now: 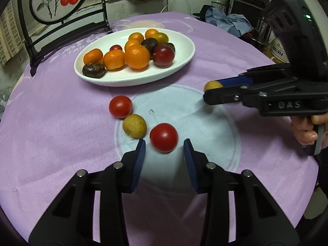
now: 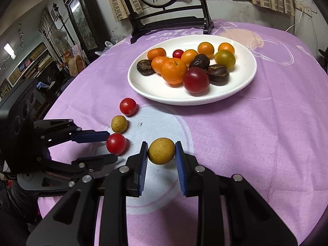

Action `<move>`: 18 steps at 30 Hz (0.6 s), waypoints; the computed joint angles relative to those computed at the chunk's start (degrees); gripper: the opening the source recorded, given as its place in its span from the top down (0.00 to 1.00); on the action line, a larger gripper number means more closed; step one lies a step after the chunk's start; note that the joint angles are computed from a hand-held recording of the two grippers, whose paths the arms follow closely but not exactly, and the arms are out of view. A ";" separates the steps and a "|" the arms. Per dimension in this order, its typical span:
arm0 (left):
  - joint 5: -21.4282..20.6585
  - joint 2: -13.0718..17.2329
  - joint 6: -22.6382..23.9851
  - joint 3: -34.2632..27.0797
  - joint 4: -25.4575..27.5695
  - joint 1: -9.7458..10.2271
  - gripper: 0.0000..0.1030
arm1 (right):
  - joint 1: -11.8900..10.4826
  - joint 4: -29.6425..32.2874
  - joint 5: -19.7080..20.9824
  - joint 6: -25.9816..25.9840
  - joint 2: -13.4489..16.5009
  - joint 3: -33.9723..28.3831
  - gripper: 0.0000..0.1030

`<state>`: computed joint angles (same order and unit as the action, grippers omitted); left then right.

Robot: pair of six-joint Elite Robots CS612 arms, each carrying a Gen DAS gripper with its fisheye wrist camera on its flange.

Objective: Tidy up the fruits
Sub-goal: 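Grasp a small yellow citrus with the right tool while the left tool grasps a red tomato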

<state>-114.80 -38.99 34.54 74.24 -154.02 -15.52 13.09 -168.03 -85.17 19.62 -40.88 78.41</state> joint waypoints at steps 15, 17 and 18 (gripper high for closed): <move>2.00 1.15 -1.73 -1.60 0.98 -0.98 0.70 | 0.15 -0.19 -0.10 -0.25 -0.20 0.20 0.74; 2.10 1.14 -1.65 -1.46 0.55 -1.01 0.70 | 0.16 -0.04 0.02 -0.32 -0.22 0.16 0.74; 2.34 1.07 -1.44 -1.22 0.09 -1.05 0.70 | 0.18 -0.01 0.09 -0.47 -0.22 0.14 0.74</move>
